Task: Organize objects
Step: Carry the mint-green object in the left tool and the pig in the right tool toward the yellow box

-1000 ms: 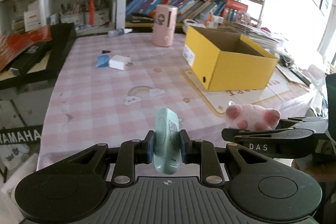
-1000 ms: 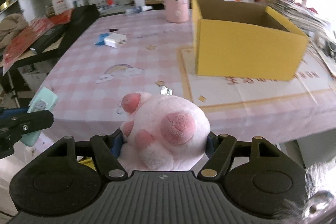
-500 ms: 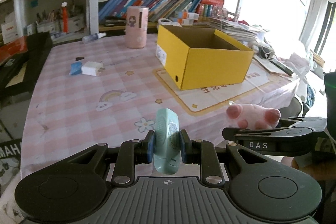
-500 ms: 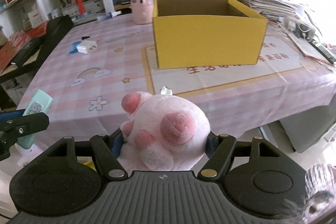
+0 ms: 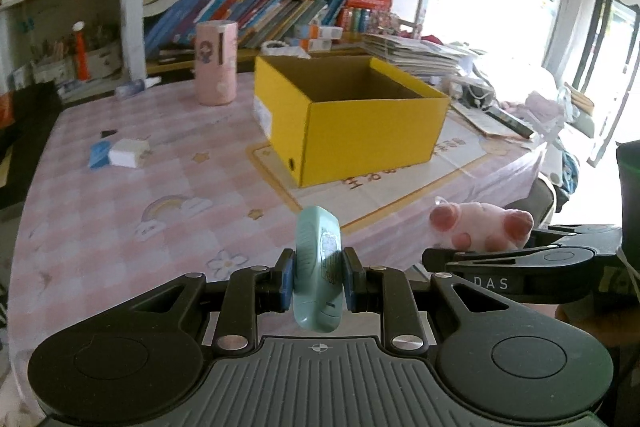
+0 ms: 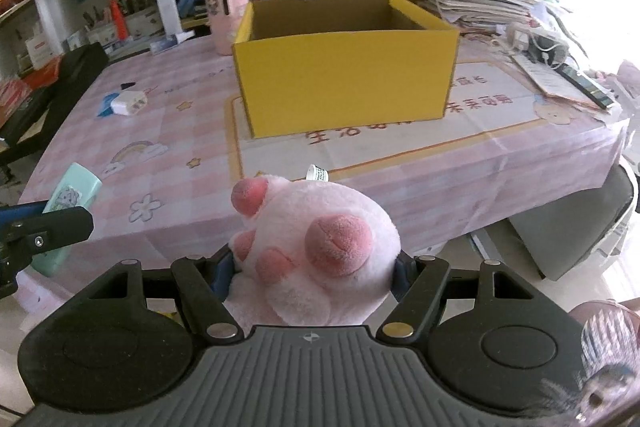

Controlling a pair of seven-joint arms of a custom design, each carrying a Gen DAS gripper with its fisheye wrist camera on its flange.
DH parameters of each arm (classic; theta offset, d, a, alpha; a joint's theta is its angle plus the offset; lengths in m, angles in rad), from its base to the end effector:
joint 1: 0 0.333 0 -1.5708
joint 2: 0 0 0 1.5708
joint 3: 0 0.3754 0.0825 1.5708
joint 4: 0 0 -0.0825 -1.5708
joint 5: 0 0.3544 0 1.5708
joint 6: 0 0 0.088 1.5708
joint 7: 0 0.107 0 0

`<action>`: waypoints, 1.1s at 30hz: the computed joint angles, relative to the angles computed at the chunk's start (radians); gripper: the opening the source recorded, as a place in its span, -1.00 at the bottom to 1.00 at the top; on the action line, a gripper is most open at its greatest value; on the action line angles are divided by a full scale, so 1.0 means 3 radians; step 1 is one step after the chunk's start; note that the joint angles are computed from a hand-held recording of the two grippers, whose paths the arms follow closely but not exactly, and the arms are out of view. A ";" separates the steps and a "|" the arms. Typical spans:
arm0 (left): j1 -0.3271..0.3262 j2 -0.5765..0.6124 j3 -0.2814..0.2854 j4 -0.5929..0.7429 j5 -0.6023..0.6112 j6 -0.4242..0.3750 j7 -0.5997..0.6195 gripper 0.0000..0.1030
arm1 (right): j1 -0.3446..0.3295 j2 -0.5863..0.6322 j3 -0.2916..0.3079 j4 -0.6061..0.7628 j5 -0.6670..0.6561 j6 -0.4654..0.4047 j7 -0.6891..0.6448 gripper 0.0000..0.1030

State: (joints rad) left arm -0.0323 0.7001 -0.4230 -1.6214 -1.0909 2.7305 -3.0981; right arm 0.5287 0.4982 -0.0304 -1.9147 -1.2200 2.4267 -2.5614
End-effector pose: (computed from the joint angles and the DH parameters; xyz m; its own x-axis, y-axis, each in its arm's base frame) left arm 0.6946 -0.2278 0.3311 -0.8443 -0.5222 0.1205 -0.4064 0.4771 -0.7792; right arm 0.5635 0.3049 0.3099 -0.6034 -0.7941 -0.0726 -0.5312 0.4681 -0.7062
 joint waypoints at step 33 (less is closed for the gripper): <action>-0.0584 0.0618 -0.0152 0.1065 0.0679 0.0270 -0.0581 -0.56 | -0.0520 -0.0292 -0.0167 -0.0294 -0.0653 0.0205 0.0093 0.34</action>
